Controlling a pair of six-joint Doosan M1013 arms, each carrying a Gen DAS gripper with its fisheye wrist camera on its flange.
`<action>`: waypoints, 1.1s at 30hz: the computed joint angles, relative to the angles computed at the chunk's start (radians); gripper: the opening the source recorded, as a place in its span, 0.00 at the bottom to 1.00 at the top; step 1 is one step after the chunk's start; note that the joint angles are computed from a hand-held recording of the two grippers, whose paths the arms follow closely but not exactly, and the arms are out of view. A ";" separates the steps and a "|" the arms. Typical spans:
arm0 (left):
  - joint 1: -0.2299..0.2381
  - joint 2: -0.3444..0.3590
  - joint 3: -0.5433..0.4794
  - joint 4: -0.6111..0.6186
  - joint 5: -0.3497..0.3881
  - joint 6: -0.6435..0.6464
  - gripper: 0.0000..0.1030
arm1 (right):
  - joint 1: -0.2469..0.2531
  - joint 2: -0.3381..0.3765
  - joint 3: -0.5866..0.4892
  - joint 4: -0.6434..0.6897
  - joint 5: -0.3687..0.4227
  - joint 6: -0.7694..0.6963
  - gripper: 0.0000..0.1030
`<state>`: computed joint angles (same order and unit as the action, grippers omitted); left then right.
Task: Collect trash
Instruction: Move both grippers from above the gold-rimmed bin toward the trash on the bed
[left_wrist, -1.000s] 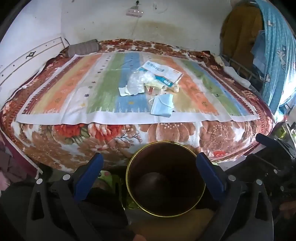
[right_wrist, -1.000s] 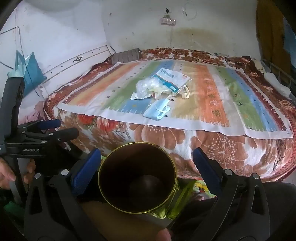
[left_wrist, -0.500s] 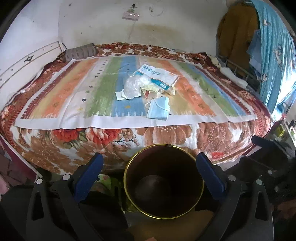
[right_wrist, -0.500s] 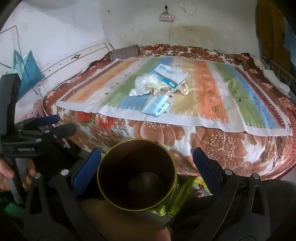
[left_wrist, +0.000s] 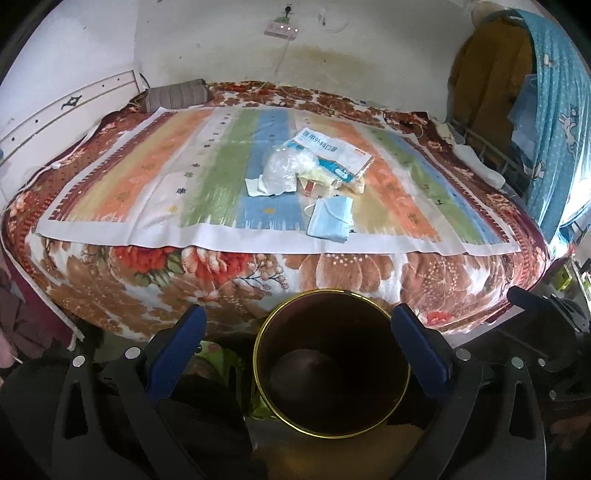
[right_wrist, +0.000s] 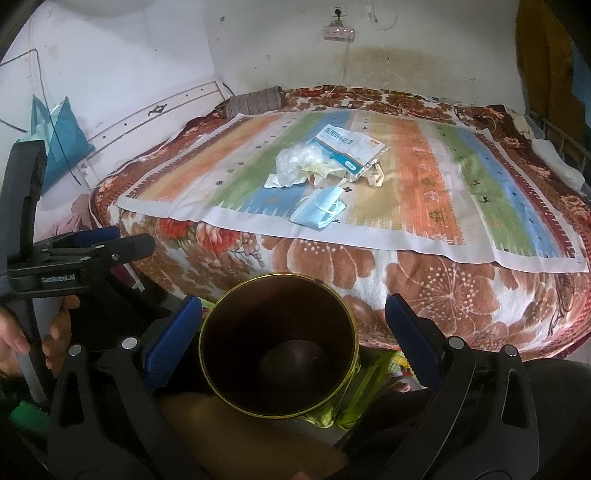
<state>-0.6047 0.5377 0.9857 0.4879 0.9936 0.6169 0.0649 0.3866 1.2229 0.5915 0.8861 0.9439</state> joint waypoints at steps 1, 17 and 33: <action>-0.001 0.000 0.001 0.000 -0.005 0.002 0.95 | 0.000 0.000 0.001 0.000 -0.001 0.001 0.92; -0.003 -0.003 0.005 0.020 -0.024 -0.014 0.95 | 0.006 0.002 -0.002 -0.020 0.011 0.000 0.92; 0.011 -0.009 0.011 0.007 -0.055 -0.064 0.95 | 0.010 0.004 -0.006 -0.032 0.022 0.007 0.92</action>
<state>-0.5937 0.5282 0.9968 0.4944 0.9382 0.5534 0.0747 0.3905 1.2170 0.5595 0.9081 0.9508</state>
